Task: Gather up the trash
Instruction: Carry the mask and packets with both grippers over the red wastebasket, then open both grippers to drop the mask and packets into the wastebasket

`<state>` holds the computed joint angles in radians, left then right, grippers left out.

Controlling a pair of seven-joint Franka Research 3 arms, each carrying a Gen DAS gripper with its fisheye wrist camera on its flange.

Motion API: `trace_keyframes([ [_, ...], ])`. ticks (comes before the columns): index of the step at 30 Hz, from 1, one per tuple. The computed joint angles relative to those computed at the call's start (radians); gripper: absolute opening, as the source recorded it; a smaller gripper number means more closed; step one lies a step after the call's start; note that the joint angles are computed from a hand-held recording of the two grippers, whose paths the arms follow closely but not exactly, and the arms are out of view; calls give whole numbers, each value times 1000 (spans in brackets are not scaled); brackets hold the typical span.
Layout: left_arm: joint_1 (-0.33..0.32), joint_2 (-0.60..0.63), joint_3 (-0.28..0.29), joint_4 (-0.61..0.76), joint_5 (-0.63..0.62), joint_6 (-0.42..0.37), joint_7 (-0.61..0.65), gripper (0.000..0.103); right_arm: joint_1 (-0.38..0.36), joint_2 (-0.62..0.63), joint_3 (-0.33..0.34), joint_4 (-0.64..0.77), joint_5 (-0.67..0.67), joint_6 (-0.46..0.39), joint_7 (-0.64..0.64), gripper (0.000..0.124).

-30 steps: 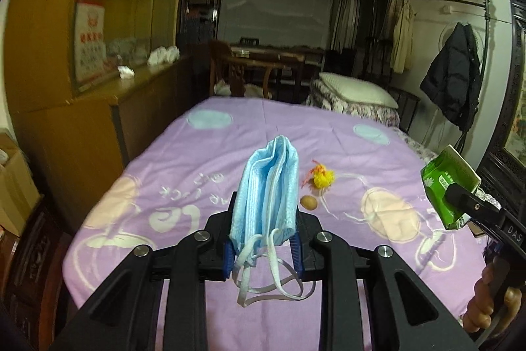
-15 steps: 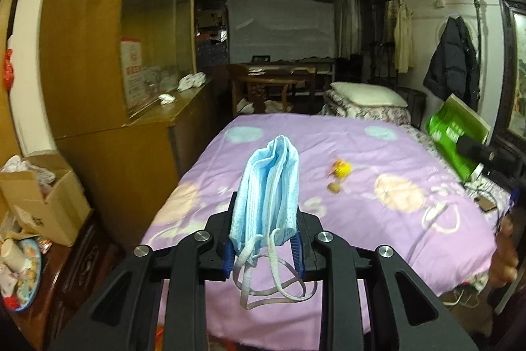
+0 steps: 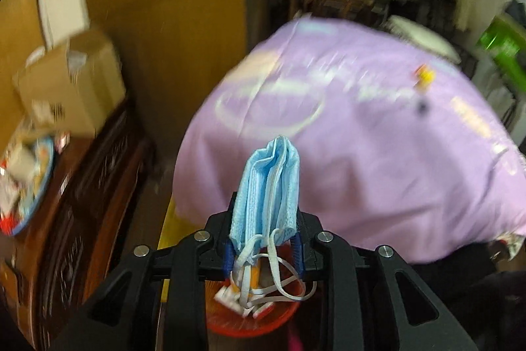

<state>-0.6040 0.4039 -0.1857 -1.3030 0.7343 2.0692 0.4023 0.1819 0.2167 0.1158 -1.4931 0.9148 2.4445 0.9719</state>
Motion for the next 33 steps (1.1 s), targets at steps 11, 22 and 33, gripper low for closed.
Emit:
trace_keyframes([
  [11, 94, -145, -6, -311, -28, 65, -180, 94, 71, 182, 38, 208, -210, -204, 136, 60],
  [22, 151, -274, -49, -434, 83, -133, -366, 97, 192, 402, 75, 510, -393, -503, 122, 60],
  [33, 206, -301, -72, -515, 46, -68, -392, 97, 274, 639, 64, 867, -499, -716, 202, 75],
])
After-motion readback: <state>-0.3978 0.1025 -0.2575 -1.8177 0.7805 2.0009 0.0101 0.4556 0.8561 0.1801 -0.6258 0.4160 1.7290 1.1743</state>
